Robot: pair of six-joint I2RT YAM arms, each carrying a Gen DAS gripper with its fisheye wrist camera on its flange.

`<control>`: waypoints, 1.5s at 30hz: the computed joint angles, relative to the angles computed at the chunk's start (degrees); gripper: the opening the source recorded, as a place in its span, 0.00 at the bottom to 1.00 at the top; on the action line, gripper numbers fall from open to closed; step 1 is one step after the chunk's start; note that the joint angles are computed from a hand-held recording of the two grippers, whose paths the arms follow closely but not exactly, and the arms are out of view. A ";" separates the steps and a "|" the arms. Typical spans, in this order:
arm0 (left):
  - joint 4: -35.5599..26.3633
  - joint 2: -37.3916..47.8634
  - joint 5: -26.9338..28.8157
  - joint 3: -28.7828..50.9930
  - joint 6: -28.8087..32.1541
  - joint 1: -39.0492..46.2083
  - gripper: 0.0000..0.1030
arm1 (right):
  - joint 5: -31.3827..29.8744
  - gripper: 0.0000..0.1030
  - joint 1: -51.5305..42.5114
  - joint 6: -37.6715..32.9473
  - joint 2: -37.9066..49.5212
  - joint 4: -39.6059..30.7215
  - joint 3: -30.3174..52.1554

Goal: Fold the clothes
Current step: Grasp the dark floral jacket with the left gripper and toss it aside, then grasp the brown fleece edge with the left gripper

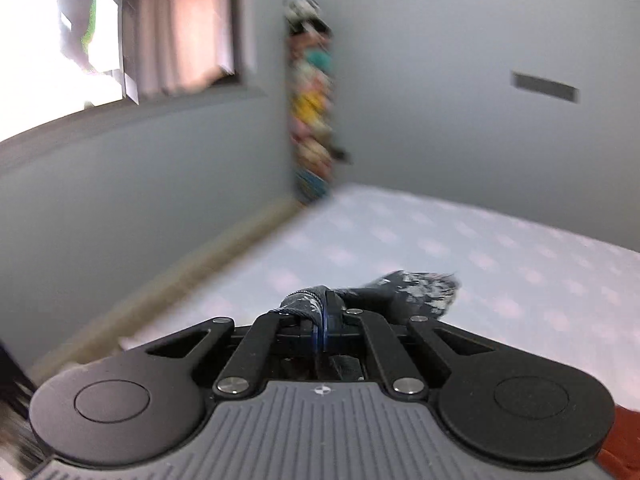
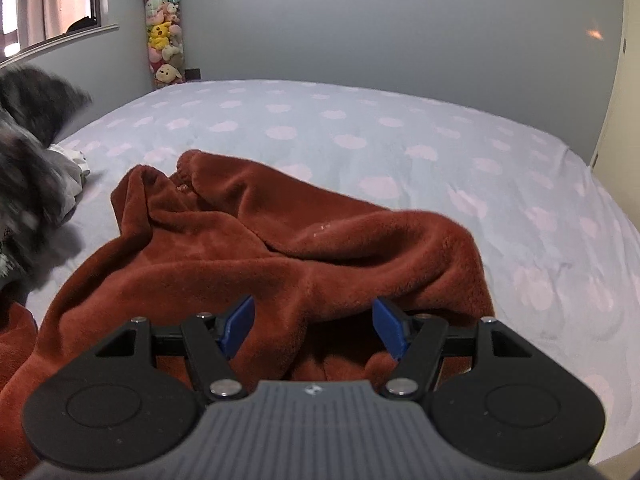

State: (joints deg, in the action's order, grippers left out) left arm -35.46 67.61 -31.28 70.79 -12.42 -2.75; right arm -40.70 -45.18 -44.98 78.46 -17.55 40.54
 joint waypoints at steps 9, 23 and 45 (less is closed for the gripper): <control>-11.23 -4.03 4.01 12.29 11.78 29.78 0.01 | -2.74 0.66 -4.00 -1.32 -1.32 -3.68 2.09; -23.22 -10.85 22.40 3.56 16.86 40.18 0.59 | -7.38 0.67 -7.86 -6.65 -6.26 -12.49 3.87; 7.09 21.12 23.11 -0.35 -3.34 -20.47 0.69 | 0.22 0.67 -10.12 -6.65 13.15 -7.33 19.73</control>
State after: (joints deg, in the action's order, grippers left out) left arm -28.37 88.72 -8.18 70.44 -15.76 -23.22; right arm -40.48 -55.30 -51.63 91.62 -24.88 60.27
